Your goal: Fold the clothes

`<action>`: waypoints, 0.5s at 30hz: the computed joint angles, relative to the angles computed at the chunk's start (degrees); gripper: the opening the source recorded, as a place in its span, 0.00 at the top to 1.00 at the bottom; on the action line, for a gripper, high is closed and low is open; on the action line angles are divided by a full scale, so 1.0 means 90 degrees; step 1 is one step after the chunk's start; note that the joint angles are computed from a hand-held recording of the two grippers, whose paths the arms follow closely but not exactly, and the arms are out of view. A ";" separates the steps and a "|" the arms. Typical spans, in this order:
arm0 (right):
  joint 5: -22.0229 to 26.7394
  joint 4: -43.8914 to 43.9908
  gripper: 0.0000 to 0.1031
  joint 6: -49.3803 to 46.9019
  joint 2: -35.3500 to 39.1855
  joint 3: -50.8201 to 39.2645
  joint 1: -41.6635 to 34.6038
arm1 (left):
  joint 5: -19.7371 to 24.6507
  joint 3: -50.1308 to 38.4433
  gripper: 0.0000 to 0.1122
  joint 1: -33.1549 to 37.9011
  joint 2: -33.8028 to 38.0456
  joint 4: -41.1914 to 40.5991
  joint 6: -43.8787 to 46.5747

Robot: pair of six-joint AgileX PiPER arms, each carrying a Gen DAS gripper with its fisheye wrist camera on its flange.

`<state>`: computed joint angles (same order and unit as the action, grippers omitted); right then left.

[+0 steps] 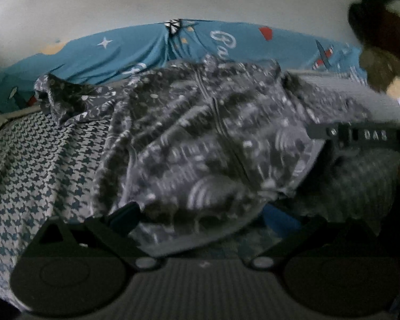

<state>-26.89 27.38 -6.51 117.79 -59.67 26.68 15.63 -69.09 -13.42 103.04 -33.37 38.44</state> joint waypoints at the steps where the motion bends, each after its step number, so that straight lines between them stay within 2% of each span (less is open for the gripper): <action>1: 0.0053 -0.0083 0.66 0.0111 0.0010 -0.0047 -0.0065 | 0.0059 -0.0111 0.08 0.0052 0.0053 -0.0108 0.0019; 4: 0.0218 -0.0505 0.66 0.0508 -0.0069 -0.0017 -0.0210 | 0.0148 -0.0366 0.08 0.0171 0.0164 -0.0214 -0.0107; 7: 0.0307 -0.0596 0.66 0.0429 -0.0180 0.0070 -0.0238 | 0.0319 -0.0663 0.09 0.0300 0.0300 -0.0110 -0.0470; 11: 0.0475 -0.1170 0.66 0.1076 -0.0148 -0.0021 -0.0412 | 0.0613 -0.1063 0.09 0.0448 0.0513 -0.0083 -0.0762; 12: 0.0516 -0.1266 0.66 0.1213 -0.0126 -0.0066 -0.0453 | 0.0675 -0.1082 0.09 0.0485 0.0517 -0.0248 -0.0633; 15: 0.0622 -0.1804 0.67 0.1848 -0.0069 -0.0223 -0.0611 | 0.1011 -0.0968 0.09 0.0629 0.0399 -0.1435 0.0566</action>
<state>-21.29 11.15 10.12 117.17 -61.67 21.18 24.72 -77.80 -7.77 106.63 -46.29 43.53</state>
